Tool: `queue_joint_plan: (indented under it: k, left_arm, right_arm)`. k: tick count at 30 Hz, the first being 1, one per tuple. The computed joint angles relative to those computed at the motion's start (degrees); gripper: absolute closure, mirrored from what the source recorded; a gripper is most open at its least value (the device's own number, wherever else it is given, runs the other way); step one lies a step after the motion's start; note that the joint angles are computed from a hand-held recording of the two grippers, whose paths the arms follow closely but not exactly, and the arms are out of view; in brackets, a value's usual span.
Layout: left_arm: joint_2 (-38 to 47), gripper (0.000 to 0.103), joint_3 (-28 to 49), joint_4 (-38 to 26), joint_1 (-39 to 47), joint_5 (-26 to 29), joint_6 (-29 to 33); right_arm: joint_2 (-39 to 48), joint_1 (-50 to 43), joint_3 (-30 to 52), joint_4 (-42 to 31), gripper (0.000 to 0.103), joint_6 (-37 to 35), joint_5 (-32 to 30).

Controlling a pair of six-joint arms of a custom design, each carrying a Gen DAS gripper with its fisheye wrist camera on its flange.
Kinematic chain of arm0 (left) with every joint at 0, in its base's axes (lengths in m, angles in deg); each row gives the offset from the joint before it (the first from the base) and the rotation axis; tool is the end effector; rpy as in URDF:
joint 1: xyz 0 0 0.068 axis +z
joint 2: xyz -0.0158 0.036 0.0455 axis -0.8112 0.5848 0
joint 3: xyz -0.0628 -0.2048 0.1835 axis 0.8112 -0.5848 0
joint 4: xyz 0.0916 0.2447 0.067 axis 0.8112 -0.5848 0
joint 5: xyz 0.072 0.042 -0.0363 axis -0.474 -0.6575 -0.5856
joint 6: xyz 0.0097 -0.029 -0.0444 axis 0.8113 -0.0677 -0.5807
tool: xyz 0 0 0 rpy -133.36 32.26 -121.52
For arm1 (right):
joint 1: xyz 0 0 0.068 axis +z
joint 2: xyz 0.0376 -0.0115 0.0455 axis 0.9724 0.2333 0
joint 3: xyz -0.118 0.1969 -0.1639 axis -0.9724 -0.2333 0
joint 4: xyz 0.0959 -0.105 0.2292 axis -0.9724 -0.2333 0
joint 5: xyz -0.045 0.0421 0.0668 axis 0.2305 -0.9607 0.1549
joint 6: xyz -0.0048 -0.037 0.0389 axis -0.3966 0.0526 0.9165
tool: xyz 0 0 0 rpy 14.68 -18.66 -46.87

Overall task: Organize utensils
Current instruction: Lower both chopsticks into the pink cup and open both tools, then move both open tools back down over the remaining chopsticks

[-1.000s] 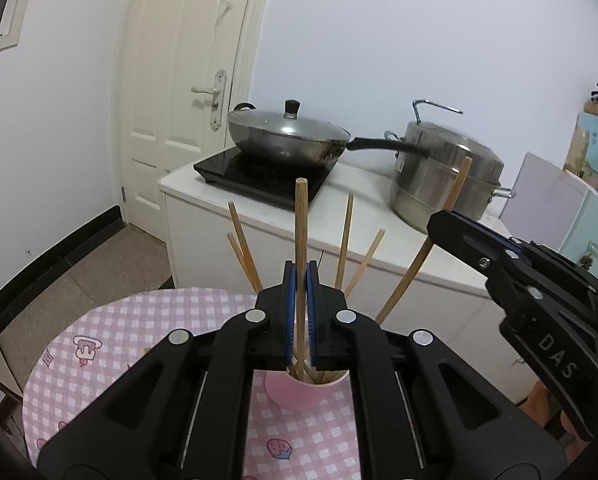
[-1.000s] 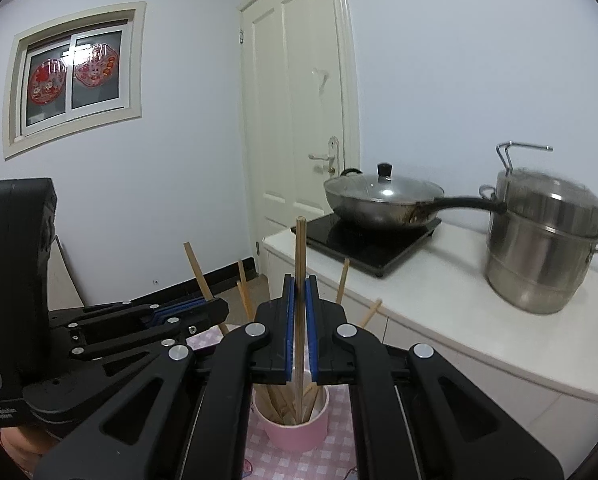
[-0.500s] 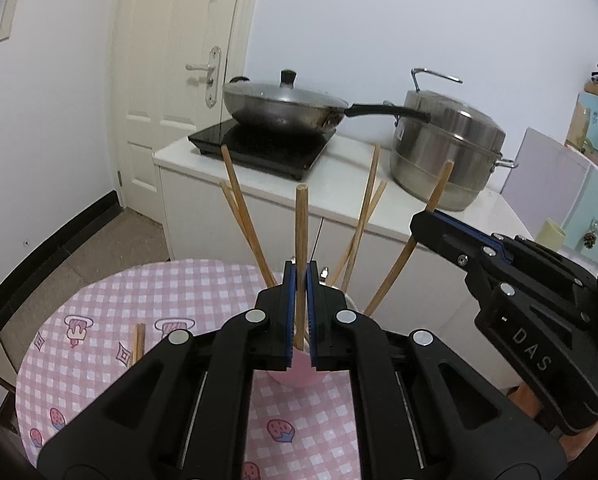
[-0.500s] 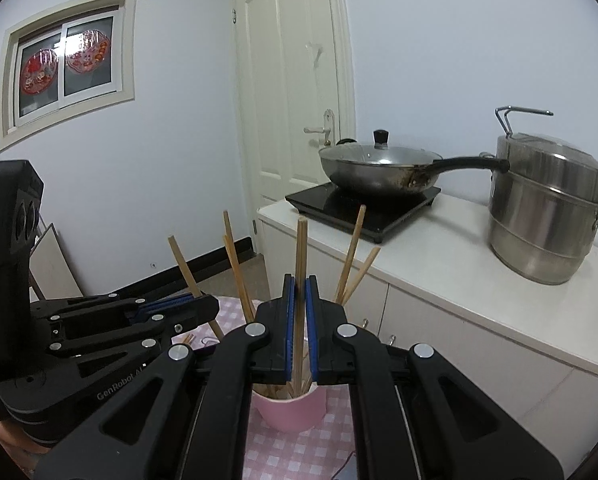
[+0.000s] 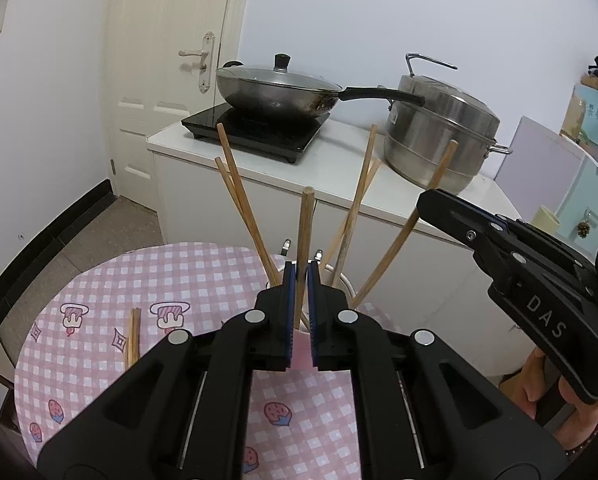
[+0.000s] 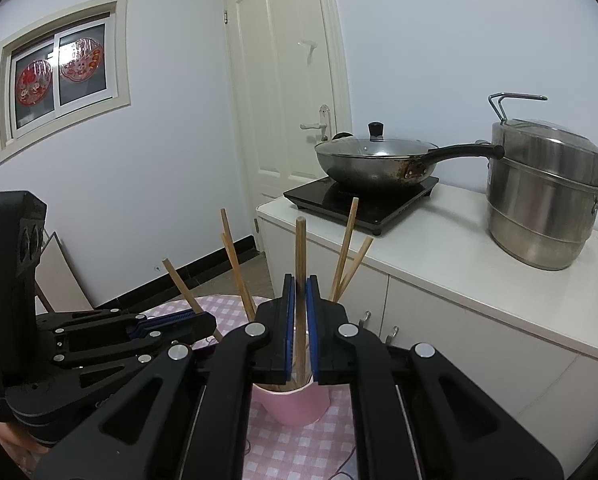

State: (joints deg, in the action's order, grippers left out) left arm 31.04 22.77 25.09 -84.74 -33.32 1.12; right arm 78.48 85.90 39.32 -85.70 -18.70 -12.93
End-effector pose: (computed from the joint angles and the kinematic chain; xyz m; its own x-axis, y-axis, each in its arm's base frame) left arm 0.2434 -0.1513 0.3393 -0.5640 0.2548 -0.7855 0.5915 0.7884 -0.1690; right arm 0.1539 0.0197 0.3467 -0.4274 0.1312 -0.8945 0.0650 0.9913 0.1144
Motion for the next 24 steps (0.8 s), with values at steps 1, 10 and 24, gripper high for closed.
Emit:
queue_joint_plan:
  k: [1,10,24]
  left_arm:
    - [-0.2,0.096,0.1,-0.3,-0.1,-0.1,0.1]
    - [-2.2,0.096,0.2,-3.3,0.3,0.7,0.2]
    - [-8.9,0.096,-2.7,-5.4,7.1,2.5,3.1]
  right_arm:
    - [-0.1,0.0,0.1,-0.2,0.096,0.1,-0.2]
    - [-1.5,3.8,1.0,-2.0,0.079,0.7,3.9]
    - [-3.7,11.5,0.5,-5.0,0.075,3.4,8.8]
